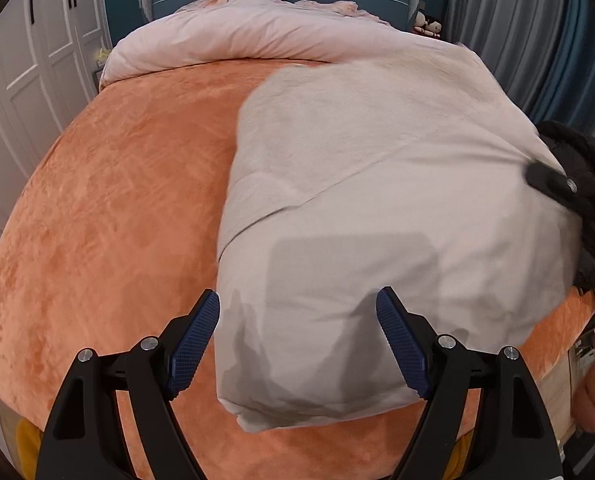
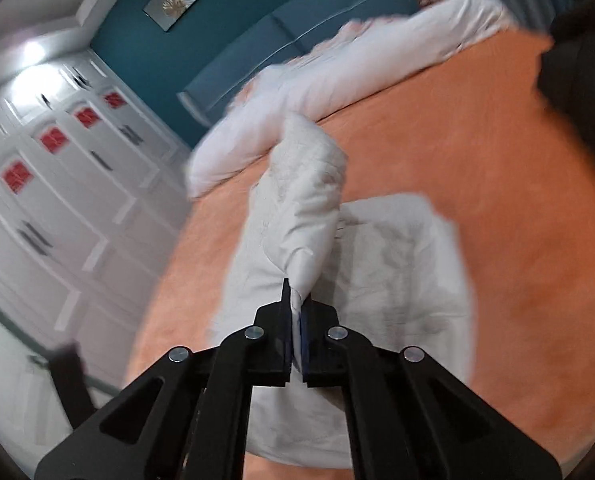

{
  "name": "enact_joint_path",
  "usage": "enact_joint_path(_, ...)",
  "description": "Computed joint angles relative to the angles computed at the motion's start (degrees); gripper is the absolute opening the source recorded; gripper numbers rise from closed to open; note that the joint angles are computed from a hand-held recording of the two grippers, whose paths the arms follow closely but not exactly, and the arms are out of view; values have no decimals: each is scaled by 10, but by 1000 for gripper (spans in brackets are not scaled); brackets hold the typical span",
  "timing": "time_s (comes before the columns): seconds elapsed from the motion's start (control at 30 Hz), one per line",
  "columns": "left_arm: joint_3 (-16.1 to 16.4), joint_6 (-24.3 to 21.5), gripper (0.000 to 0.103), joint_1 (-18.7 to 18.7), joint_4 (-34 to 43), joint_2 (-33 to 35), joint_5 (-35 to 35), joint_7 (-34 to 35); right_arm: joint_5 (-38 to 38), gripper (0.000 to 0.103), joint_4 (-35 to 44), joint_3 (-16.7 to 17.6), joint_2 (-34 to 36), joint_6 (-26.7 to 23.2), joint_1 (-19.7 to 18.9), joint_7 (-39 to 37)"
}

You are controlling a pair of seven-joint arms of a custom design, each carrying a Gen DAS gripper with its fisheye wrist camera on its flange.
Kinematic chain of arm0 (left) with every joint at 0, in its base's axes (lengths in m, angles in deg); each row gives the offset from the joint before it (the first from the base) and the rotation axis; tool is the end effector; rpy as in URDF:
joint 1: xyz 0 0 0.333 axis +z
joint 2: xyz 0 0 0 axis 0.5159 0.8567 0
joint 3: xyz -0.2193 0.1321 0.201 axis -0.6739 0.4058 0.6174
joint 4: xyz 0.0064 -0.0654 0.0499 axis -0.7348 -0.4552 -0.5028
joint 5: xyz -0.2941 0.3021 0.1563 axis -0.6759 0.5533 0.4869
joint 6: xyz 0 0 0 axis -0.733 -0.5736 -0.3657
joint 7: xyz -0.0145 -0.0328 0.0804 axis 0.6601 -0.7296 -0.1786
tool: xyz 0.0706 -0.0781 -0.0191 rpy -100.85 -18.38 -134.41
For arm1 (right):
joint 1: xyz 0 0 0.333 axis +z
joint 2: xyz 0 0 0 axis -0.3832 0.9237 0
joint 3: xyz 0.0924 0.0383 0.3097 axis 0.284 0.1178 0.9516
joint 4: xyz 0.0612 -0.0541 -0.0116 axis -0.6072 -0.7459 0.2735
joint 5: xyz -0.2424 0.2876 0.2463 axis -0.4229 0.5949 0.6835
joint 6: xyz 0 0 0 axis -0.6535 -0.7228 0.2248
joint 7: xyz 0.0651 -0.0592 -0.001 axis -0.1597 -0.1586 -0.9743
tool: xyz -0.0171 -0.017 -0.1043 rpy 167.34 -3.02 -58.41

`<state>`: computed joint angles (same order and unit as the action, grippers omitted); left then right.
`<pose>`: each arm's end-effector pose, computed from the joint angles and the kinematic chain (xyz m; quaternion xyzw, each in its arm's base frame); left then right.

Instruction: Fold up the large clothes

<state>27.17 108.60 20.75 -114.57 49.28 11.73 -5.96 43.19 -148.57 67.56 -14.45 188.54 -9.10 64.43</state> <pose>0.5986 -0.2440 0.6102 -0.7507 0.5891 -0.2039 0.2188 0.6558 0.2101 0.6478 -0.6569 0.6023 -0.0053 0.4536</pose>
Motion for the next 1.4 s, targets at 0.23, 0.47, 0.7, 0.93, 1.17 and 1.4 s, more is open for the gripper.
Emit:
enact_joint_path(0.23, -1, -11, 81, -12, 15, 24, -16, 28, -80, 2, -40, -7, 31, -34, -11, 102)
enact_joint_path(0.47, 5, -37, 81, -22, 32, 44, 11, 24, -85, 5, -15, 5, 60, -62, -23, 115)
enact_joint_path(0.7, 8, -46, 81, -27, 34, 48, 21, 16, -101, 12, -38, -6, 2, -19, -24, 127)
enact_joint_path(0.93, 11, -45, 78, -27, 47, 44, 21, 8, -298, 11, 155, -4, 103, -63, 16, 146)
enact_joint_path(1.17, 23, -25, 78, -14, 119, 84, 38, 9, -406, 11, 329, -7, 236, -175, 48, 158)
enact_joint_path(1.4, 46, -8, 84, -20, 159, 148, 2, 19, -405, 6, 380, -7, 307, -201, 44, 176)
